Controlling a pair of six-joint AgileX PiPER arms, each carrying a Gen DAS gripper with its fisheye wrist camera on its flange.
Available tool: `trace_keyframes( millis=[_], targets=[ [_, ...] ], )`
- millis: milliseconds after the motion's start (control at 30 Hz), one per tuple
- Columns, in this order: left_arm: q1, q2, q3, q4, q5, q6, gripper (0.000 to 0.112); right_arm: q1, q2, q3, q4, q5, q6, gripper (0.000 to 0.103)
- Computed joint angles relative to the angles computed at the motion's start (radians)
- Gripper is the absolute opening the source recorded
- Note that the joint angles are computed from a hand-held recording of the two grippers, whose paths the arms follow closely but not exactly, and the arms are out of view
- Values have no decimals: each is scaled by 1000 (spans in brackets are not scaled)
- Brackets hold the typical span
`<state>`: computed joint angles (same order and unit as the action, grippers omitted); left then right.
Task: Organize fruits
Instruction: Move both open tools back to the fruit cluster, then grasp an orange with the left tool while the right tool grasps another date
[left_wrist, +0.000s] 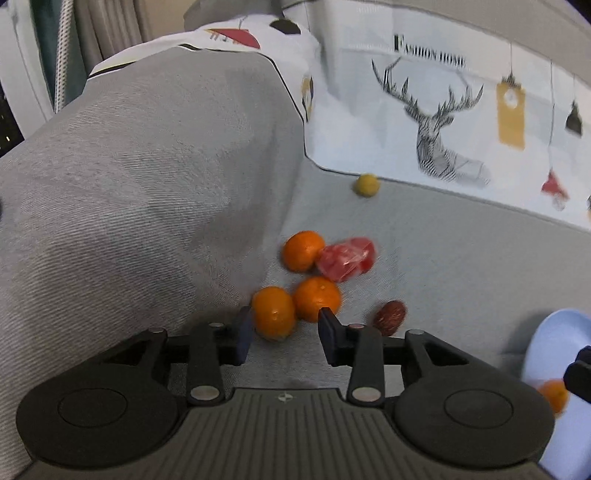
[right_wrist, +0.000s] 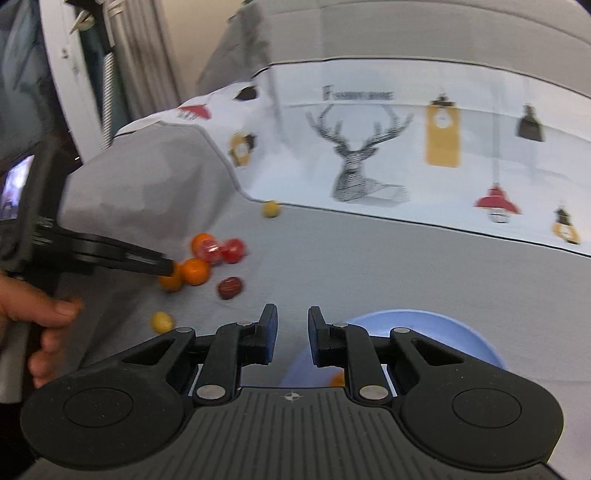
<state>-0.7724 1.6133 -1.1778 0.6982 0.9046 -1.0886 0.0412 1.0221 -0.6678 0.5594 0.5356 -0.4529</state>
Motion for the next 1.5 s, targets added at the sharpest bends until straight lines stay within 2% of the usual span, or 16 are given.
trace_keyframes(
  millis=[133, 300, 400, 600, 800, 867, 900, 933, 1000, 1100, 1200, 1333, 1500],
  targets=[
    [2, 51, -23, 17, 16, 12, 44, 78, 91, -28, 67, -31, -79, 22],
    [20, 129, -64, 12, 26, 45, 44, 180, 206, -80, 70, -108, -81, 43],
    [36, 142, -74, -3, 11, 42, 44, 203, 285, -122, 90, -131, -107, 50],
    [62, 124, -60, -12, -14, -4, 31, 225, 429, -192, 143, -166, -203, 55],
    [82, 69, -21, -50, -71, -24, 30, 254, 563, -267, 165, -203, -249, 54],
    [97, 36, 0, -81, -107, -22, 30, 269, 592, -291, 114, -194, -190, 51],
    [109, 17, 11, -109, -127, -11, 30, 274, 598, -294, 108, -195, -183, 35],
    [117, 5, 18, -132, -142, -3, 30, 276, 601, -293, 122, -196, -197, 33],
    [136, -21, 29, -194, -164, 24, 30, 282, 586, -280, 133, -214, -203, 33],
    [173, -67, 53, -341, -199, 90, 31, 290, 547, -275, -55, -227, -5, 33],
    [196, -77, 51, -500, -215, 217, 31, 261, 513, -285, -205, -171, 178, 33],
    [203, -56, 23, -695, -195, 431, 31, 179, 456, -268, -116, -95, 124, 33],
    [166, 16, -49, -715, -99, 502, 33, 118, 332, -236, -116, -31, 115, 33]
  ],
)
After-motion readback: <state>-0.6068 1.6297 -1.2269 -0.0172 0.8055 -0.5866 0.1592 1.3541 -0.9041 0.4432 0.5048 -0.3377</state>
